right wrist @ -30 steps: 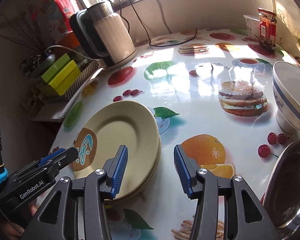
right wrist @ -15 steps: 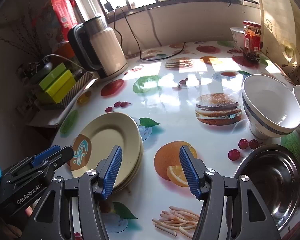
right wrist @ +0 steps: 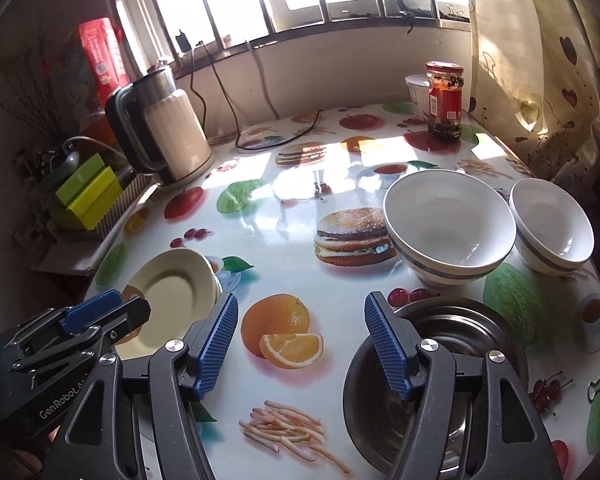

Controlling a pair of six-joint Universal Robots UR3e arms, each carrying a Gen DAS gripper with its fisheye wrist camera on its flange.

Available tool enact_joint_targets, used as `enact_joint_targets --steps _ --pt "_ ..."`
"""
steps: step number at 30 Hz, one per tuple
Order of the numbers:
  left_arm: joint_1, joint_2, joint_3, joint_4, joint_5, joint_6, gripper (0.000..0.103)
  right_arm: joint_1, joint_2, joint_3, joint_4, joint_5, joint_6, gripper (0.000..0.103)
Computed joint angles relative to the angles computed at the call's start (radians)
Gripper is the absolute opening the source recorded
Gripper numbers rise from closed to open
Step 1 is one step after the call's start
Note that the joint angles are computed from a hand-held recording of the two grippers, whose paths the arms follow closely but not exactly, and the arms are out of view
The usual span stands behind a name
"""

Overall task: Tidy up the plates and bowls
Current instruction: 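Move the right gripper over the steel bowl toward the white bowls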

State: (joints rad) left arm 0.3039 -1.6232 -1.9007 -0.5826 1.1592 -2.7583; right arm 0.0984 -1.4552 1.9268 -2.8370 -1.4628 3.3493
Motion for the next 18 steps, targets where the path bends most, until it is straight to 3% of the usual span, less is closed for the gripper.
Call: enact_joint_targets --steps 18 --pt "-0.216 -0.276 0.38 -0.201 -0.045 -0.091 0.04 -0.296 -0.17 0.141 0.033 0.035 -0.088 0.068"
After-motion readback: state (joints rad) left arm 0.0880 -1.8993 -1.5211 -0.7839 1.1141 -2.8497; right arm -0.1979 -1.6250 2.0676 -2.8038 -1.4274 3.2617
